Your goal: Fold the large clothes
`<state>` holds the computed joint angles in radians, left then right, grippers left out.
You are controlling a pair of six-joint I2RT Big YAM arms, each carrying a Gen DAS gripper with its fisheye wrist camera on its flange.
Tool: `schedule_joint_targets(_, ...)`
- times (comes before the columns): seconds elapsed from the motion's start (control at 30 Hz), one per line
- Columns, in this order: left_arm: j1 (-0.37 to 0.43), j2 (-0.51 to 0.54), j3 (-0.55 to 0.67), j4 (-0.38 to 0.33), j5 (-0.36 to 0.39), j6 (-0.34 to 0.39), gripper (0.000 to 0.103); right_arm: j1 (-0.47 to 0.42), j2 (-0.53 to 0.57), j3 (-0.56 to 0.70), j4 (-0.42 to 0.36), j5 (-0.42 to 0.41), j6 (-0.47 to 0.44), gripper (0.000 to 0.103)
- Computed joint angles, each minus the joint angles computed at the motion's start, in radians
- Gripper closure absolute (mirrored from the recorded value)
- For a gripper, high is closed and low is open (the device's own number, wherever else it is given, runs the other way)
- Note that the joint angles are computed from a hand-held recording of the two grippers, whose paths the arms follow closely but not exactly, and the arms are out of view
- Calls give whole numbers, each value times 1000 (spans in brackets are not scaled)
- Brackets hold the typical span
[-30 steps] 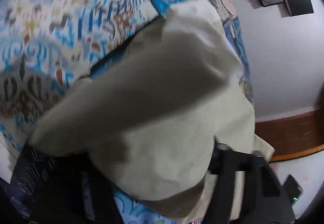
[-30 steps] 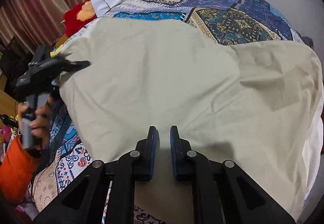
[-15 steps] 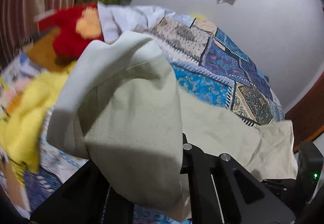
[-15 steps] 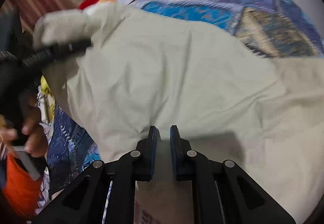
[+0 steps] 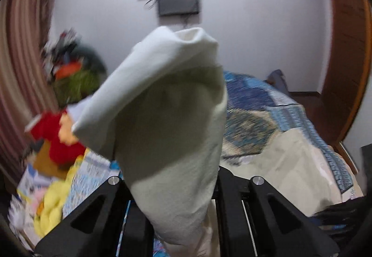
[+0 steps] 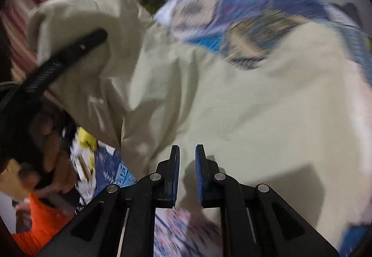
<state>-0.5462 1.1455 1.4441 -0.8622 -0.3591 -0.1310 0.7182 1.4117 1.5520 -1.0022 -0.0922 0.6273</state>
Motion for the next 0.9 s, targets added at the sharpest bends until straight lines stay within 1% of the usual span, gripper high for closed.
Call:
schedule_joint_targets(0.07,-69,20,28,15,-22,35,96,-29,-113,-84,-2,55,27,94)
schedule_joint_targets(0.13,-132,35,49,19,-29,60,96,-52,-202,-134,-46,147,46,94)
schedule_joint_targets(0.2,-192,53,60,17,-17,76,96,-75,-271,-174,-73,211,57,94)
schedule_joint_targets(0.23,-222,63,64,6,3,82,96,-86,-307,-192,-89,233,71,94)
schedule_joint_targets(0.3,-268,83,67,-26,55,88,96,-128,-373,-226,-110,235,87,94)
schedule_joint_targets(0.33,-285,99,74,-54,92,88,96,-144,-410,-246,-122,249,100,94)
schedule_joint_targets(0.37,-300,122,81,-98,147,86,96,-155,-433,-256,-135,261,105,94)
schedule_joint_targets(0.47,-315,178,86,-207,252,66,96,-175,-492,-285,-164,287,127,94)
schedule_joint_targets(0.5,-316,190,84,-231,271,59,96,-173,-509,-290,-174,295,143,94)
schedule_joint_targets(0.53,-314,200,81,-255,290,52,93,-175,-520,-296,-178,296,150,94)
schedule_joint_targets(0.57,-304,209,82,-285,326,48,89,-174,-525,-297,-182,299,155,94)
schedule_joint_targets(0.63,-288,205,82,-318,366,38,81,-172,-537,-296,-193,306,148,94)
schedule_joint_targets(0.67,-274,199,88,-337,393,31,73,-163,-534,-288,-203,317,140,94)
schedule_joint_targets(0.7,-264,201,106,-356,425,26,68,-159,-535,-278,-212,323,125,94)
schedule_joint_targets(0.73,-249,192,115,-370,470,18,52,-148,-528,-266,-217,335,113,94)
schedule_joint_targets(0.77,-239,177,117,-376,508,6,33,-141,-530,-268,-213,343,106,94)
schedule_joint_targets(0.83,-222,146,119,-375,546,-12,16,-123,-523,-246,-208,357,86,94)
schedule_joint_targets(0.87,-212,123,119,-374,553,-19,15,-112,-513,-228,-194,364,73,94)
schedule_joint_targets(0.9,-224,97,117,-383,545,-35,15,-104,-508,-216,-186,368,63,94)
